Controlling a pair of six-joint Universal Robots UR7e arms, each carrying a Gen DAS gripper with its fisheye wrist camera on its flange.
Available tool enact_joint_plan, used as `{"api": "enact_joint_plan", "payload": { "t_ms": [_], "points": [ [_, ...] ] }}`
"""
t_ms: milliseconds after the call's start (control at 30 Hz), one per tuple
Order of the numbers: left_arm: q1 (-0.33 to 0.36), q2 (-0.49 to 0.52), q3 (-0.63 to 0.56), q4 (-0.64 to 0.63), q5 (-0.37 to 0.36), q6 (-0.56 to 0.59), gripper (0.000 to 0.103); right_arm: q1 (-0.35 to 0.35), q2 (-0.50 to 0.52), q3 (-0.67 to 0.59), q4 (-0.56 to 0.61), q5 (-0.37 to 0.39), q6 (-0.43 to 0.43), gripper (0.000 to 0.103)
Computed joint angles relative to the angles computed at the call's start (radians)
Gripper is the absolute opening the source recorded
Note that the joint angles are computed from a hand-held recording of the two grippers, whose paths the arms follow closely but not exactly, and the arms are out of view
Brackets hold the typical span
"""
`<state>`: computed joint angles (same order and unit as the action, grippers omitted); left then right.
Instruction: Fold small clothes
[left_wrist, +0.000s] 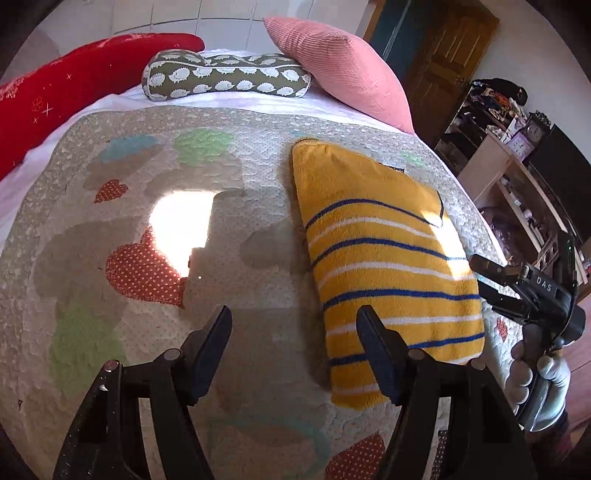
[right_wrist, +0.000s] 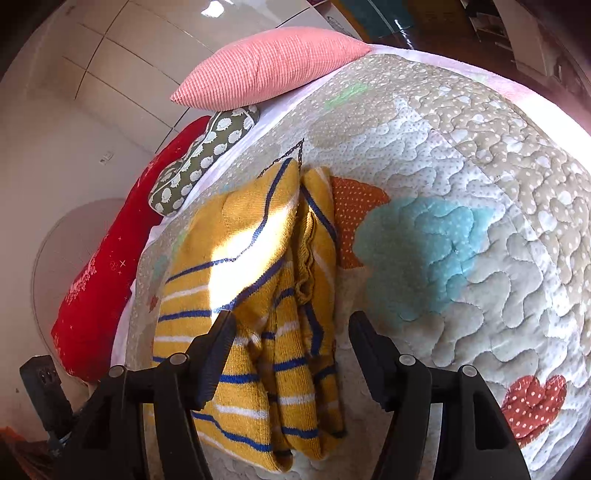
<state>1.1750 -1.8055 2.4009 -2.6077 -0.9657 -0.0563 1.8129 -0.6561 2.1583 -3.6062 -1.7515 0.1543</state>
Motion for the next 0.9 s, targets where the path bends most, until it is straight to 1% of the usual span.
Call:
{"api": "enact_joint_plan", "payload": {
  "t_ms": [100, 167, 200, 300, 333, 367, 400, 433, 467, 500, 533, 567, 600, 633, 700, 800, 900],
  "points": [
    [0.08, 0.102, -0.077, -0.023, -0.094, 0.03, 0.07, -0.032, 0.015, -0.029, 0.02, 0.066, 0.015, 0.072],
    [0.129, 0.168, -0.132, -0.012, -0.197, 0.05, 0.071, -0.051, 0.032, -0.056, 0.032, 0.112, 0.019, 0.072],
    [0.149, 0.201, -0.157, -0.007, -0.244, 0.054, 0.074, -0.059, 0.042, -0.073, 0.042, 0.131, 0.021, 0.073],
    [0.201, 0.295, -0.233, 0.018, -0.395, 0.051, 0.079, -0.074, 0.076, -0.129, 0.064, 0.163, 0.014, 0.076],
    [0.215, 0.325, -0.257, 0.038, -0.429, 0.033, 0.079, -0.076, 0.085, -0.146, 0.069, 0.169, 0.003, 0.077],
    [0.223, 0.349, -0.271, 0.046, -0.446, 0.003, 0.079, -0.075, 0.092, -0.163, 0.08, 0.168, -0.01, 0.078],
    [0.225, 0.364, -0.277, 0.047, -0.454, -0.016, 0.077, -0.072, 0.097, -0.179, 0.096, 0.167, -0.016, 0.077],
    [0.219, 0.367, -0.272, 0.037, -0.45, -0.029, 0.066, -0.068, 0.103, -0.19, 0.108, 0.167, -0.009, 0.075],
    [0.209, 0.36, -0.265, 0.031, -0.437, -0.045, 0.062, -0.067, 0.106, -0.197, 0.124, 0.185, 0.005, 0.061],
    [0.204, 0.348, -0.256, 0.022, -0.441, -0.046, 0.052, -0.062, 0.107, -0.201, 0.133, 0.194, 0.021, 0.054],
    [0.202, 0.333, -0.252, 0.026, -0.449, -0.039, 0.044, -0.053, 0.108, -0.202, 0.125, 0.19, 0.024, 0.052],
    [0.203, 0.318, -0.252, 0.039, -0.461, -0.035, 0.041, -0.043, 0.109, -0.205, 0.124, 0.195, 0.023, 0.046],
    [0.208, 0.306, -0.259, 0.056, -0.479, -0.035, 0.04, -0.037, 0.106, -0.204, 0.121, 0.208, 0.022, 0.042],
    [0.212, 0.293, -0.264, 0.069, -0.487, -0.034, 0.039, -0.03, 0.103, -0.203, 0.119, 0.223, 0.021, 0.041],
    [0.201, 0.257, -0.252, 0.069, -0.463, -0.027, 0.039, -0.006, 0.105, -0.215, 0.129, 0.232, 0.017, 0.039],
    [0.187, 0.206, -0.247, 0.09, -0.417, -0.028, 0.039, 0.041, 0.122, -0.245, 0.152, 0.226, 0.001, 0.039],
    [0.177, 0.159, -0.242, 0.101, -0.376, -0.023, 0.039, 0.075, 0.139, -0.269, 0.164, 0.237, -0.008, 0.038]
  ]
}}
